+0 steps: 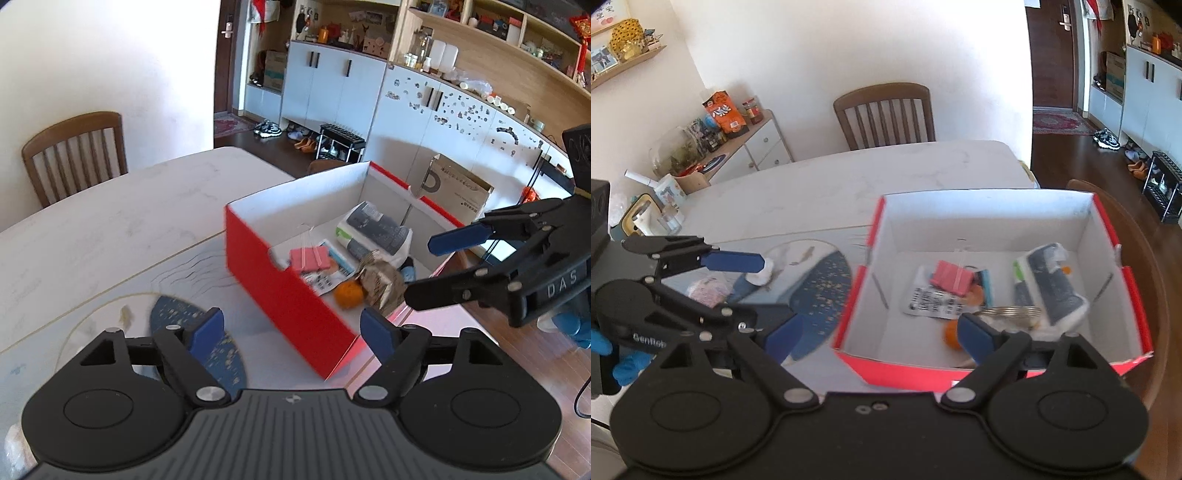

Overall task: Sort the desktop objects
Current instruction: 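Withdraw both grippers from the box back toward the mat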

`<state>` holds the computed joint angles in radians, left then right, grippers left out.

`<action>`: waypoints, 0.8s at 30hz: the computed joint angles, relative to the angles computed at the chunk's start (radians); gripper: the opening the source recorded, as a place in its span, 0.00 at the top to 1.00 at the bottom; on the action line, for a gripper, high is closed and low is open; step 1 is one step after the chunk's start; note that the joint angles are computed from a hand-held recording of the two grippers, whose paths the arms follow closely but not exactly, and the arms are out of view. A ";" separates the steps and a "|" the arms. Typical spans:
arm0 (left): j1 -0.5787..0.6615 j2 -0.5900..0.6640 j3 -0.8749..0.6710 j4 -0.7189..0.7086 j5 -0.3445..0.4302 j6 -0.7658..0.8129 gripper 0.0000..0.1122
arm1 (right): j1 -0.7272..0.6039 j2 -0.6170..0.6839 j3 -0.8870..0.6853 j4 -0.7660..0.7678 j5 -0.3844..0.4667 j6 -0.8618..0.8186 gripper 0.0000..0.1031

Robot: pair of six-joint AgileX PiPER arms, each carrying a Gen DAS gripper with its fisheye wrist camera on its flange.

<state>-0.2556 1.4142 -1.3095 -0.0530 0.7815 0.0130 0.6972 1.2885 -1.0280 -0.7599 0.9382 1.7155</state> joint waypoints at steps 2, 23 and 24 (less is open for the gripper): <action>0.029 -0.034 0.037 -0.021 -0.002 0.030 0.28 | 0.008 0.044 -0.044 -0.005 0.010 0.008 0.12; 0.602 -0.227 0.283 -0.400 0.062 0.575 0.09 | -0.014 0.473 -0.580 0.091 0.091 -0.191 0.11; 0.633 -0.227 0.288 -0.413 0.065 0.602 0.09 | -0.018 0.490 -0.602 0.098 0.092 -0.203 0.12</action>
<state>0.3770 1.1869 -1.0214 -0.4656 0.8460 0.6152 0.6794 1.7783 -1.6303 -0.6624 1.0299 1.5125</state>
